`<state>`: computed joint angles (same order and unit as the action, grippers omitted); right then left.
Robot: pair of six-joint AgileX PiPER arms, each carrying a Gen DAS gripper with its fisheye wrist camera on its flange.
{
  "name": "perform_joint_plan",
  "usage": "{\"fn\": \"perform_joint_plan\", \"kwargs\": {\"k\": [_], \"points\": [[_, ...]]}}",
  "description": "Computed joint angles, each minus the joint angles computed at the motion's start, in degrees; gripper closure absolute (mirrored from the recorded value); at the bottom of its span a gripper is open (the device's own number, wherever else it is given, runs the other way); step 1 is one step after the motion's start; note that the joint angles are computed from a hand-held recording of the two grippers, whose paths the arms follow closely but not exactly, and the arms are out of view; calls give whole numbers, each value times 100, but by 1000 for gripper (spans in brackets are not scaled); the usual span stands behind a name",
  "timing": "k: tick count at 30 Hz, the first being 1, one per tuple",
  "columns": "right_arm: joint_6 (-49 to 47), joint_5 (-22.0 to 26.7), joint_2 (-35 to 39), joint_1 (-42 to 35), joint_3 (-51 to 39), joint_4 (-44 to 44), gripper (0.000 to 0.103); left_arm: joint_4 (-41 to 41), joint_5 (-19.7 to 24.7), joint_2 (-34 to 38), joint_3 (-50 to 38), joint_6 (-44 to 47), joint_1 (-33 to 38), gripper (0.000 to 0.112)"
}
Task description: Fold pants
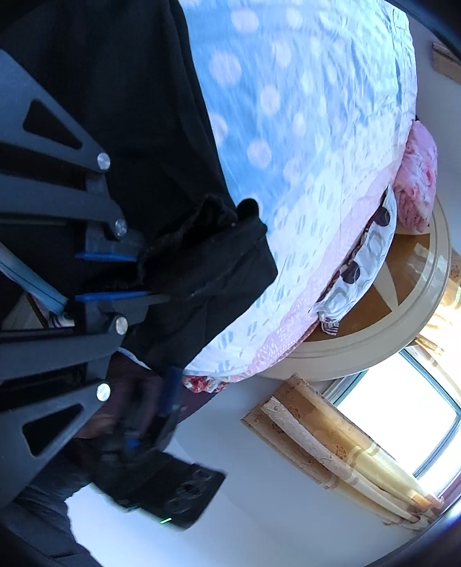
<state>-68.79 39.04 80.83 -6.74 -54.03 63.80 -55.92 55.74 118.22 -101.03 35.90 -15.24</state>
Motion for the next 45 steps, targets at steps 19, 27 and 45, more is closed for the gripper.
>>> {"fn": "perform_joint_plan", "kwargs": {"k": [19,27,45], "points": [[1095,-562,713,1243,-690,-594,61,489,-367,-1181,1960,627,1366,99],[1643,-612,1113,1810,-1048,-1131,61,400,-358,-1226,2317,865,1885,99],[3419,-276,2018,1777,-2452,-2677,53,660,325,-1099,2156,680,2285,99]]}}
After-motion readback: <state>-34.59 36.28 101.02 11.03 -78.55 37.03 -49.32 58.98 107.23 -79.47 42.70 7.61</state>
